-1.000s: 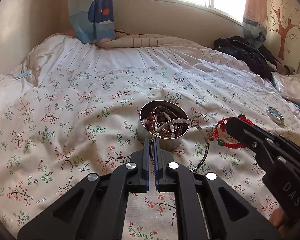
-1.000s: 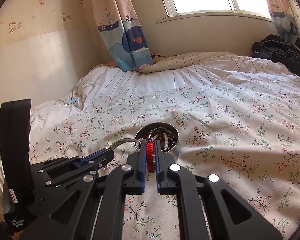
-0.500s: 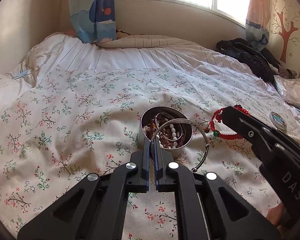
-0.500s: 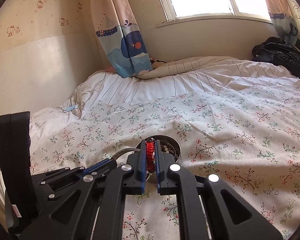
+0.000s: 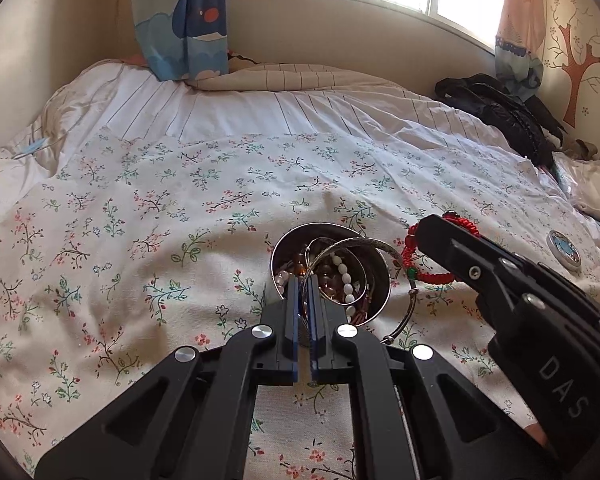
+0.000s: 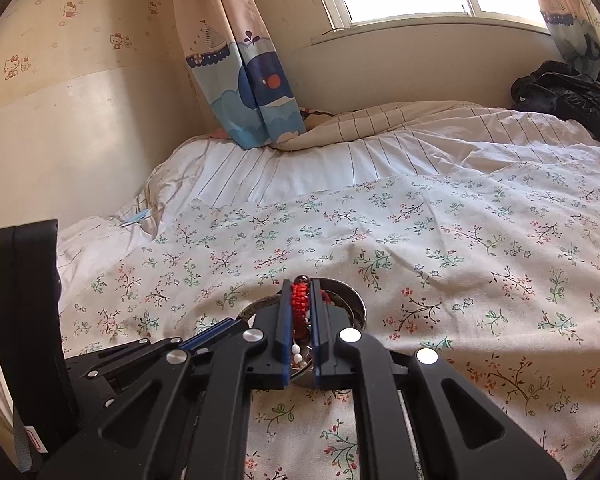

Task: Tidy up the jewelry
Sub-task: 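Carry the silver bangle and red string bracelet over the silver tin with both tools, then lower both items into the tin and open both tools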

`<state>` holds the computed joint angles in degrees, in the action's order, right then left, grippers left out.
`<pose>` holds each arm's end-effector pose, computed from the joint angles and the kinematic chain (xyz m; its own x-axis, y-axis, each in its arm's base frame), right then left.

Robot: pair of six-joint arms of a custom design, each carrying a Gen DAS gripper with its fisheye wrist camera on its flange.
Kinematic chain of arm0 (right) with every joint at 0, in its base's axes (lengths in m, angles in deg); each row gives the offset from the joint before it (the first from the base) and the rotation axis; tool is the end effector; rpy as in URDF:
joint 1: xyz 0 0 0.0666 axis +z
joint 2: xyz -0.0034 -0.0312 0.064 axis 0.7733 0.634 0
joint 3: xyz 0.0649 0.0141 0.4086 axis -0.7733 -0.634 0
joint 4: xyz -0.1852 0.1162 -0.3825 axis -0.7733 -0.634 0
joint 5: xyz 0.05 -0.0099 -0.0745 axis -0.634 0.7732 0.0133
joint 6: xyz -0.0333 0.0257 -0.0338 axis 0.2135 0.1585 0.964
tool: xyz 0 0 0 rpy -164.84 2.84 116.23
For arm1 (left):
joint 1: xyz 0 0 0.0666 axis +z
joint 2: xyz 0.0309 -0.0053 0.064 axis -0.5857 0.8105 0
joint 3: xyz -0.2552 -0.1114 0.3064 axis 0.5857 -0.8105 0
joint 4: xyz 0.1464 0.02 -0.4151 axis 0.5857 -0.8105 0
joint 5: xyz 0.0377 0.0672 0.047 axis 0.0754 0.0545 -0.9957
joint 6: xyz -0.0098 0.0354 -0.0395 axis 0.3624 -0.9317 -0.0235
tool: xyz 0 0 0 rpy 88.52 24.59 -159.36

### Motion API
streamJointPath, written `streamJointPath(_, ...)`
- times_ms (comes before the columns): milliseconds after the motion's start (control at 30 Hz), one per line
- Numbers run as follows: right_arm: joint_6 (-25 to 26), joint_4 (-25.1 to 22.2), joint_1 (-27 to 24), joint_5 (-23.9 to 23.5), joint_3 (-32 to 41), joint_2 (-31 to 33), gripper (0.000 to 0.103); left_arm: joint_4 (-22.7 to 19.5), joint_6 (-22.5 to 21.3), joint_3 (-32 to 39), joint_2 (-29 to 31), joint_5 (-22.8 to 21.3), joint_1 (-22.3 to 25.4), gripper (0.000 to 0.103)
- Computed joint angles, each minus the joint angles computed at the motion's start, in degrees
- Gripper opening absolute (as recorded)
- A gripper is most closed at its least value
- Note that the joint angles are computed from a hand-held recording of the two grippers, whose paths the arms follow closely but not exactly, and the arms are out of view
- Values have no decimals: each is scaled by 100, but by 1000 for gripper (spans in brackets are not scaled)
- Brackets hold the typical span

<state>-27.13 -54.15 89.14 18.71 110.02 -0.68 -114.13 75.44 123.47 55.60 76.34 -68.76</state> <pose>0.4541 0.3350 0.4225 -0.4328 0.3460 -0.8324 0.1717 0.9381 0.3007 0.5345 -0.3471 0.4207 -0.5951 0.2839 -0.7518 0.5056 0.8595 -0.0756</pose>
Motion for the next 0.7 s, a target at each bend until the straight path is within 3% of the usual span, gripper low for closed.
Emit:
streamJointPath(433, 106, 266, -287, -401, 142, 248, 9, -33, 126, 399, 392, 60, 46, 4)
streamJointPath(600, 64, 91, -438, -736, 324, 431, 9, -272, 7, 672, 641, 157, 23, 5)
streamJointPath(667, -9, 69, -476, -858, 341, 494, 29, -340, -94, 717, 692, 91, 4, 9)
streamJointPath(700, -27, 94, -489, -891, 334, 505, 47, -357, -136, 723, 698, 57, 2, 10)
